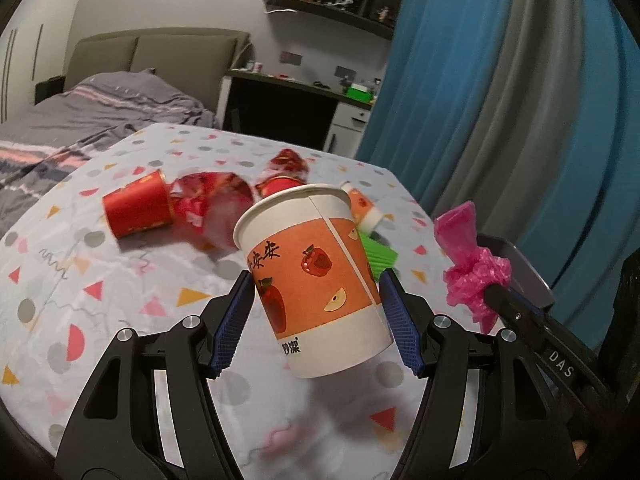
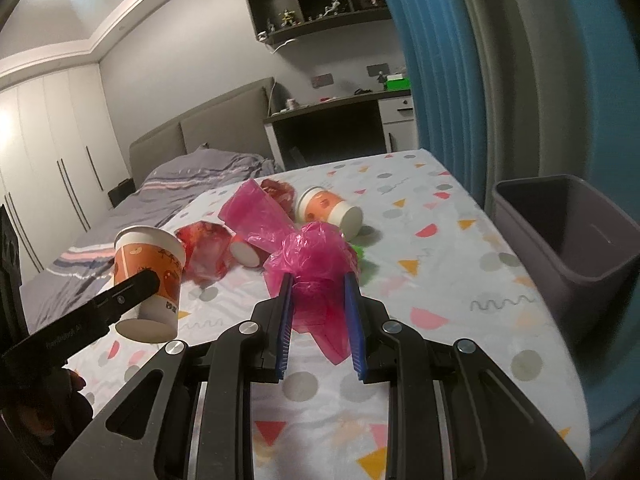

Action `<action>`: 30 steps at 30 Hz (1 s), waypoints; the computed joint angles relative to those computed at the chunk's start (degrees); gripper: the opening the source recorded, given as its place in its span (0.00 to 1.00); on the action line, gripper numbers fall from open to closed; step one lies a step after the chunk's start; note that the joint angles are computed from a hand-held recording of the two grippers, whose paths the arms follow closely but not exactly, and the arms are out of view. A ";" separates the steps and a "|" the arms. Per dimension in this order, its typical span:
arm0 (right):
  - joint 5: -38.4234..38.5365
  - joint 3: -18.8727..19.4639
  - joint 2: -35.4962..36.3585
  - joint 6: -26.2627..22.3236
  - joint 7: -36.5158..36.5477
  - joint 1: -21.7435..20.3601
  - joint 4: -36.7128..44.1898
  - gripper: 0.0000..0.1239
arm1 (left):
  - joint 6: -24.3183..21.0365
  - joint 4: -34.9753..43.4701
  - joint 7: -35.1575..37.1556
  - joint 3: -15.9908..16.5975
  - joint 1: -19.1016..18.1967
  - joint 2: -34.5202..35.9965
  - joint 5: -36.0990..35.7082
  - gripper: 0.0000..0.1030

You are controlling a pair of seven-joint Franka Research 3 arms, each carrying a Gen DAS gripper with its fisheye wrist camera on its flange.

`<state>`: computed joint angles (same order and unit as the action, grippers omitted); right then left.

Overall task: Collect trash
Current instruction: 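Carry the orange cup with the left tool while the right tool carries the pink bag to the bin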

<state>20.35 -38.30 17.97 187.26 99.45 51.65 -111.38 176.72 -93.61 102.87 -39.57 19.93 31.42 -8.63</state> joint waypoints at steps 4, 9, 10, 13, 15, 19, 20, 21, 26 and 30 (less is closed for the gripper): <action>1.34 -3.62 -0.35 0.75 -0.33 3.07 -1.40 0.20 | -0.16 0.26 1.15 -1.31 -0.08 0.45 0.48 0.62; 5.28 -8.14 -0.72 1.91 -2.82 7.07 -3.09 0.20 | -0.85 1.29 2.98 -2.78 -0.78 1.43 0.95 0.62; 6.10 -8.56 -0.71 2.02 -3.42 7.37 -3.18 0.21 | -0.96 1.51 3.26 -2.84 -1.09 1.58 0.98 0.62; 8.89 -10.78 -0.87 2.75 -5.24 9.30 -4.05 0.21 | -1.46 2.39 4.44 -3.03 -2.27 2.08 1.15 0.62; 10.60 -11.53 -1.04 3.21 -6.53 9.69 -4.50 0.20 | -2.01 3.36 5.34 -3.06 -3.26 2.67 1.29 0.62; 14.41 -14.63 -0.70 3.97 -9.34 11.90 -5.02 0.20 | -3.45 6.02 6.75 -2.26 -6.04 3.93 1.07 0.62; 15.74 -16.45 -0.43 4.34 -10.09 13.18 -5.24 0.20 | -3.85 7.08 7.28 -2.04 -7.07 4.49 1.10 0.62; 17.00 -17.88 -0.12 4.54 -10.83 14.34 -5.36 0.20 | -4.06 7.66 7.80 -1.96 -7.68 4.80 0.89 0.62; 24.20 -26.09 3.25 5.19 -14.14 19.03 -5.32 0.21 | -6.91 14.03 9.74 -0.27 -13.09 8.01 0.28 0.62; 28.32 -28.08 4.78 5.73 -16.36 18.32 -5.07 0.21 | -9.89 21.09 12.24 0.81 -17.98 11.76 -0.68 0.62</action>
<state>48.68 -66.38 22.75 192.99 83.10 69.97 -116.44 166.83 -72.52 115.11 -38.76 1.95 43.18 -9.31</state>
